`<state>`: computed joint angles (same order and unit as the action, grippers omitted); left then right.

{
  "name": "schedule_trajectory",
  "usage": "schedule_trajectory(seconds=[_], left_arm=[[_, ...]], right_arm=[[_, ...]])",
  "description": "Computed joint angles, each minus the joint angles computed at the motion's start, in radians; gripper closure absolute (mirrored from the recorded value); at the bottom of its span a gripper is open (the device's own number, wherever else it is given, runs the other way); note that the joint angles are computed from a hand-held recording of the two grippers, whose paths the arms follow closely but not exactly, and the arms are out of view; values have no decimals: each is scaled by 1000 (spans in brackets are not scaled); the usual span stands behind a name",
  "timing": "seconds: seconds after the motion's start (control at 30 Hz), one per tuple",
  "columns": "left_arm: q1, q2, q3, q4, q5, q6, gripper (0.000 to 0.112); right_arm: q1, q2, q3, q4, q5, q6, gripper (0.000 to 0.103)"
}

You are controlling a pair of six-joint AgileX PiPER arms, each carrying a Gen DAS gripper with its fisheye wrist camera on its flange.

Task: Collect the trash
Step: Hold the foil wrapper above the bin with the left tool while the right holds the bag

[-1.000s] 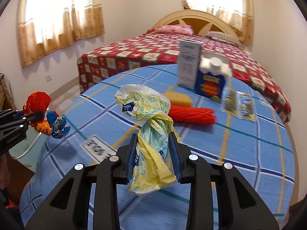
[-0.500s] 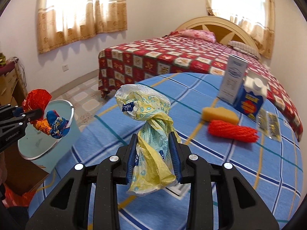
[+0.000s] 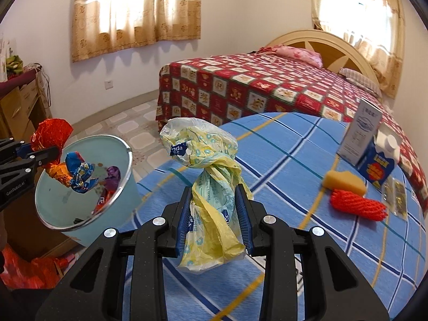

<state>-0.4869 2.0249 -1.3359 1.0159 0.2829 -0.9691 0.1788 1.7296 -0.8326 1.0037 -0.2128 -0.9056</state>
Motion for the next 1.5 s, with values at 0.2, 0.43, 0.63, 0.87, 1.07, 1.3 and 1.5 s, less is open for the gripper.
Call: schedule_trajectory(seconds=[0.2, 0.43, 0.63, 0.87, 1.07, 1.3, 1.5], left_arm=[[24, -18, 30, 49, -6, -46, 88], [52, -27, 57, 119, -11, -111, 88], [74, -32, 73, 158, -17, -145, 88], [95, -36, 88, 201, -17, -184, 88], [111, -42, 97, 213, -17, -192, 88], [128, -50, 114, 261, -16, -236, 88], [137, -56, 123, 298, -11, -270, 87]], right_arm=[[42, 26, -31, 58, -2, -60, 70], [87, 54, -78, 193, -6, -197, 70], [112, 75, -107, 260, -8, -266, 70], [135, 102, -144, 332, -4, -347, 70], [151, 122, -176, 401, -1, -420, 70], [167, 137, -201, 450, -2, -480, 70], [184, 149, -221, 491, -4, -525, 70]])
